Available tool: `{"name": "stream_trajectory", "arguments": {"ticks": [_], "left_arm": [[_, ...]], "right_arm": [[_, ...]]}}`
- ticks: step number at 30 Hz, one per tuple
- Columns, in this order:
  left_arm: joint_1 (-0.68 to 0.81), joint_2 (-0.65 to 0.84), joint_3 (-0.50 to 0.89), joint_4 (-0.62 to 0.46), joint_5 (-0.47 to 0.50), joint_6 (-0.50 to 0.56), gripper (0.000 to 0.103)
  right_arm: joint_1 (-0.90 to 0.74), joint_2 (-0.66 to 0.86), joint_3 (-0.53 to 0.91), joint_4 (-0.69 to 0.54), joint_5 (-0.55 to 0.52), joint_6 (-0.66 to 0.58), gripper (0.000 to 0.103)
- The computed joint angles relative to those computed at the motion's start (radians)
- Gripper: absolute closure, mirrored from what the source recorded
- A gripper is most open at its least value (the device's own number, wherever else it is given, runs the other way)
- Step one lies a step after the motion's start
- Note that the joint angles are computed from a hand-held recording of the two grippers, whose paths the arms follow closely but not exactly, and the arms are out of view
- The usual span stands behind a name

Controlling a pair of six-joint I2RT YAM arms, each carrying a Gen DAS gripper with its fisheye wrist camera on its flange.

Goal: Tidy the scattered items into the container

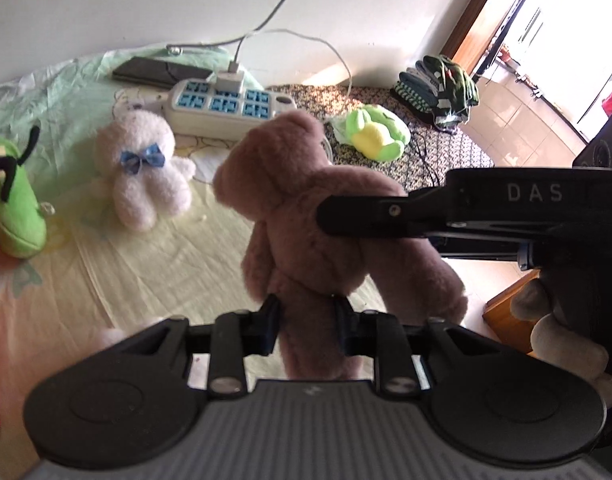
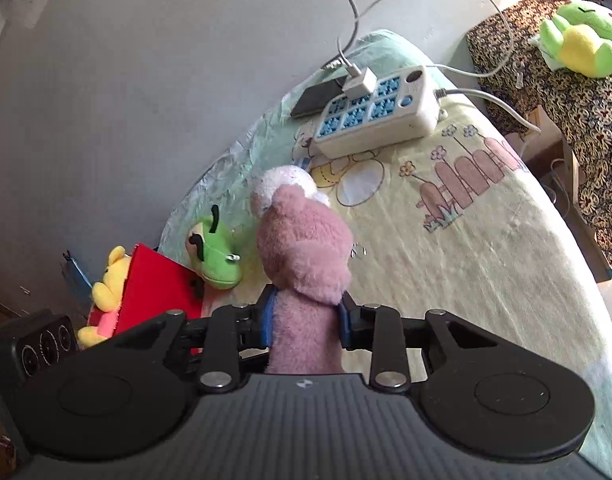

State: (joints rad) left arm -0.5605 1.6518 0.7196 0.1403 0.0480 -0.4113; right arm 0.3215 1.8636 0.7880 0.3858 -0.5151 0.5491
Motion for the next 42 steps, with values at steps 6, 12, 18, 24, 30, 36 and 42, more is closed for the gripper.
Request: {"name": "stream_trajectory", "arguments": {"ticks": [6,12,18,24,30,36,42], "left_arm": [[0.161,-0.368,-0.176,-0.062,0.074,0.109,0.08],[0.482,-0.745,-0.22,-0.334,0.274,0.284,0.08],[0.93,-0.871,-0.145,-0.576,0.547,0.552,0.08],[1.277,-0.708,-0.046,-0.676,0.722,0.82,0.08],[1.398,-0.463,0.026,-0.671,0.733,0.982,0.08],[1.421,-0.243,0.095,-0.655,0.712,1.044,0.08],[1.387,-0.108,0.133,-0.637,0.66,1.046,0.079]], "right_arm": [[0.132,-0.145,-0.018,0.046,0.102,0.089,0.071],[0.348,-0.178,0.032,0.103,0.264,0.171,0.071],[0.539,-0.06,0.179,0.177,0.392,0.211,0.071],[0.665,0.155,0.467,0.114,0.468,0.21,0.071],[0.734,0.383,0.802,-0.085,0.53,0.203,0.071],[0.77,0.566,1.109,-0.336,0.596,0.201,0.071],[0.798,0.716,1.41,-0.608,0.66,0.158,0.071]]}}
